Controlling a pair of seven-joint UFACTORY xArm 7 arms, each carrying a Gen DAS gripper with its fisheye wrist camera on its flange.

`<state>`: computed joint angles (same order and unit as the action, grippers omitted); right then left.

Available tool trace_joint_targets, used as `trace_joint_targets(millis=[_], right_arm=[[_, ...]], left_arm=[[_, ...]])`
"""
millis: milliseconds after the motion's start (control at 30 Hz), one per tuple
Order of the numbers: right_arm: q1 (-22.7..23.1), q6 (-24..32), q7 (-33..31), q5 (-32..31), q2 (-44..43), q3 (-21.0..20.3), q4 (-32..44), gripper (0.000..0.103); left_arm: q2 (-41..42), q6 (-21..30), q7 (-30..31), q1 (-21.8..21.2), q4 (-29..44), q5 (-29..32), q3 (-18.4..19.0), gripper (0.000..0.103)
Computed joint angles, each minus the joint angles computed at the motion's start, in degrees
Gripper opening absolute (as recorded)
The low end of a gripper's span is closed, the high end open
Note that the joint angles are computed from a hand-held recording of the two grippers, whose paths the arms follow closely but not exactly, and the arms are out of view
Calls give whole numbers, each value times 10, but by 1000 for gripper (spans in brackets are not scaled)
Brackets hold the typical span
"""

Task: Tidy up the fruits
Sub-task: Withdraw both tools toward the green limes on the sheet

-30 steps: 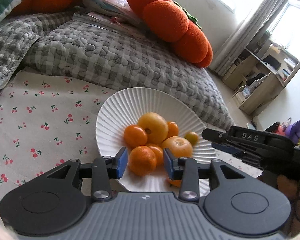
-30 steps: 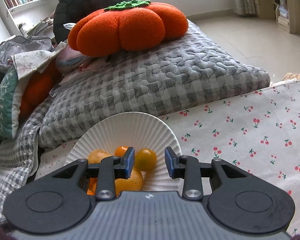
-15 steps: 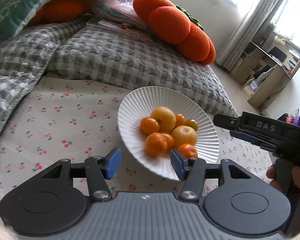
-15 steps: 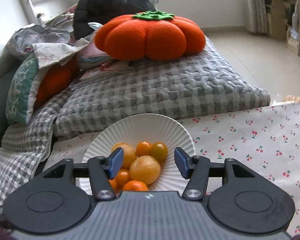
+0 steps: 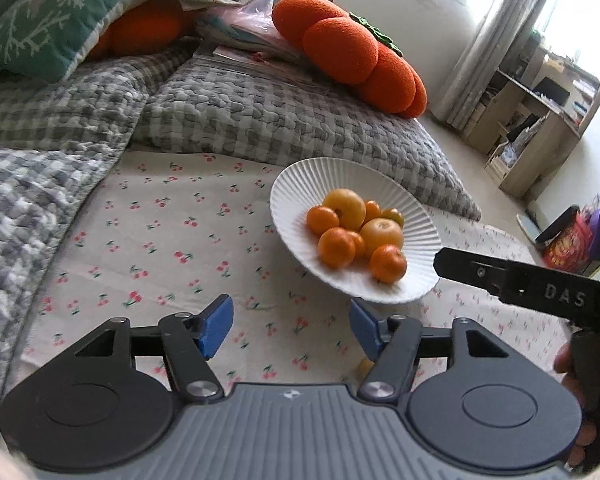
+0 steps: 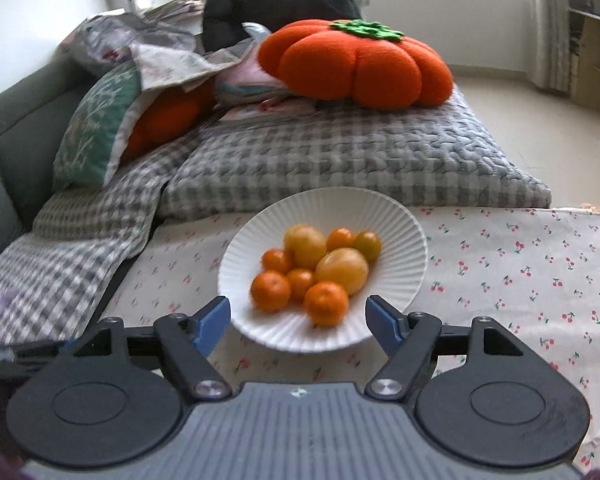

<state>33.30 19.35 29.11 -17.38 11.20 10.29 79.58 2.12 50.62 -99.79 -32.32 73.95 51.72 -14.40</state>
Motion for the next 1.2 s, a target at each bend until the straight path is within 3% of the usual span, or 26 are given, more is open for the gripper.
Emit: trace_joint_targets(millis=[200, 400, 600, 1033, 1200], right_arm=[[-8, -18, -23, 20, -49, 17, -58, 78], [-17, -24, -32, -1, -97, 30, -116, 85], [-28, 3, -37, -9, -125, 45, -144, 85], [-40, -13, -86, 79, -164, 56, -191, 86], [-37, -13, -111, 106, -166, 55, -194, 79]], left_arm=[[-23, 27, -11, -5, -26, 2, -13, 61], [-35, 34, -13, -3, -46, -18, -24, 64], [-43, 35, -23, -4, -51, -29, -33, 66], [-34, 28, -27, -19, -54, -41, -45, 66], [-7, 22, -5, -39, -37, -34, -46, 65]])
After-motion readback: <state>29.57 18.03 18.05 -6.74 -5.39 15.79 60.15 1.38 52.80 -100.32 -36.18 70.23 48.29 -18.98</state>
